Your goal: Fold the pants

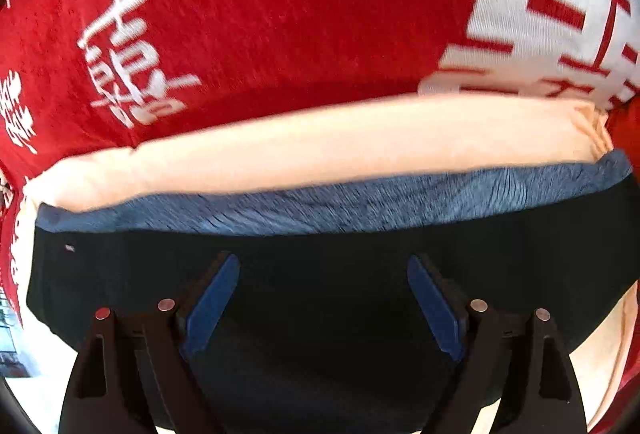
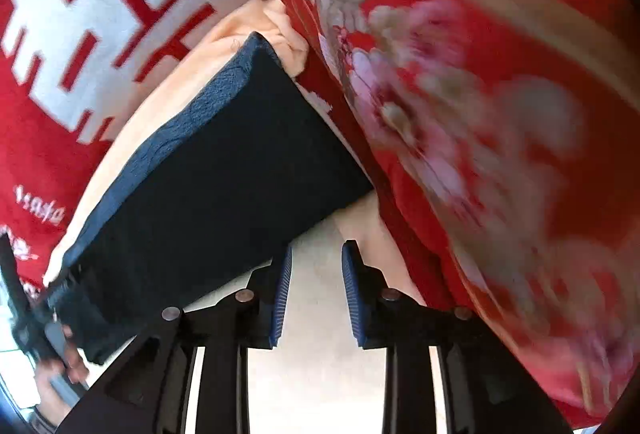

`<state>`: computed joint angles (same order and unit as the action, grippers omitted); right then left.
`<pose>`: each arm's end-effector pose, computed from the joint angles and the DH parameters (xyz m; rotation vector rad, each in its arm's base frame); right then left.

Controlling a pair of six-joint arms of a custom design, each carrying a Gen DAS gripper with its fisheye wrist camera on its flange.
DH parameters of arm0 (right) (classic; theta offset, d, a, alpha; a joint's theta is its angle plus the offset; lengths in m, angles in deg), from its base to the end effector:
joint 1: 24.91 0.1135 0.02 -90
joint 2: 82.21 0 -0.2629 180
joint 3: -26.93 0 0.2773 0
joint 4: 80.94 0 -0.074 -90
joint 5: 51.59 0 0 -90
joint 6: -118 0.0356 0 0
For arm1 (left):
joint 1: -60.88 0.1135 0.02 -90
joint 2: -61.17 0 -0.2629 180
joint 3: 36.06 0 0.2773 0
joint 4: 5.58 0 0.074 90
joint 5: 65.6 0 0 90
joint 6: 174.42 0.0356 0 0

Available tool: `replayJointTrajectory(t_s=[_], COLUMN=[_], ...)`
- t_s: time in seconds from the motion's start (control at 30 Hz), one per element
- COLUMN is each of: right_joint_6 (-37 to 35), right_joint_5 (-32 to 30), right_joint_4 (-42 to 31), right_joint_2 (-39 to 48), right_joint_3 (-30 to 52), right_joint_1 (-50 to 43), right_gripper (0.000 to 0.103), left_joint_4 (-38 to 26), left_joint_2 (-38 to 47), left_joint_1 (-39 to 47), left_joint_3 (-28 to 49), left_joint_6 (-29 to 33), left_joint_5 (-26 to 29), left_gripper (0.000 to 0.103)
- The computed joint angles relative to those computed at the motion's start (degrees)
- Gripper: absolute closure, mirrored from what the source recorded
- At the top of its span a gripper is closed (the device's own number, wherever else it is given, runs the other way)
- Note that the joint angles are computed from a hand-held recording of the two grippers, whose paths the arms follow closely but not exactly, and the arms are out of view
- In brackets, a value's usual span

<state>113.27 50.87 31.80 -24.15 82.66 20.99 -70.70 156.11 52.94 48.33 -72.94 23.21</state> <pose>0.1419 0.1353 0.2234 0.9878 2.5989 0.3302 0.3392 -0.0466 0.2185 0.4840 2.8512 0.0412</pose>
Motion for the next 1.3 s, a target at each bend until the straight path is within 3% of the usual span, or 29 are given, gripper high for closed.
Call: replayJointTrajectory(t_s=[0.03,0.1,0.17,0.3,0.37,0.4,0.43,0.5,0.6,0.7,0.73,0.77,0.93,1.1,1.2,1.3], right_joint_6=[-1.1,-9.5,-19.0,-31.1,-33.6,-34.5,-35.1,-33.5,-29.7,-28.3,-26.4,-24.0,-5.5,6.3,7.1,7.0], right_joint_5=[3.3,3.8,0.1,-6.5,-9.8,-10.8,-10.3,-4.9,-3.4,0.6,-0.6,-2.4,-11.5,-13.4,-14.9,-14.8], right_joint_4=[-0.2,2.7,9.8,23.1,23.6,22.7,23.8,20.2,17.4,9.5,10.1,11.5,25.9,51.1,59.7,61.9], right_joint_2=[-0.4,2.6,7.6,22.5,29.1,31.4,30.7,28.1,23.1,24.6,22.6,20.4,12.9,29.7,46.4,58.6], right_joint_3=[1.7,4.9,6.9,10.9,13.3,13.7,12.1,10.8,8.7,13.9,13.0,11.4,2.4,7.9,21.2,33.0], right_joint_1=[1.8,-0.4,-6.4,-17.2,-19.5,-20.5,-21.1,-21.2,-21.7,-16.8,-15.3,-14.0,-0.8,11.9,14.7,16.7], right_gripper=[0.073,0.073,0.071,0.067,0.067,0.071,0.085,0.092,0.092,0.070,0.057,0.053,0.052,0.052,0.052,0.052], left_joint_4=[0.2,0.5,0.9,3.2,4.2,5.0,6.6,7.2,4.7,1.7,1.2,0.3,-3.2,-4.4,-4.7,-1.3], left_joint_2=[0.4,2.3,5.0,8.4,9.6,9.6,8.6,7.6,7.6,5.4,4.2,2.4,-2.2,1.6,7.7,12.6], left_joint_1=[0.1,-0.4,-1.7,-3.0,-3.6,-3.6,-3.3,-2.5,-1.6,1.3,2.3,4.3,16.3,30.3,36.7,40.6], left_joint_3=[0.6,2.2,3.9,4.9,3.9,2.8,1.3,0.2,1.6,2.1,1.5,0.8,-0.3,3.8,9.7,14.2], left_joint_6=[0.3,0.1,-1.7,-7.4,-8.7,-8.7,-8.8,-8.1,-6.8,-2.4,-1.2,0.8,11.1,21.3,26.4,32.5], left_joint_5=[0.3,-0.2,-1.7,-1.7,-2.7,-2.8,-2.1,-0.7,-0.7,-1.7,-1.6,-1.1,0.2,0.4,-0.3,-0.4], left_gripper=[0.016,0.016,0.016,0.016,0.016,0.015,0.015,0.015,0.015,0.015,0.015,0.015,0.015,0.015,0.015,0.015])
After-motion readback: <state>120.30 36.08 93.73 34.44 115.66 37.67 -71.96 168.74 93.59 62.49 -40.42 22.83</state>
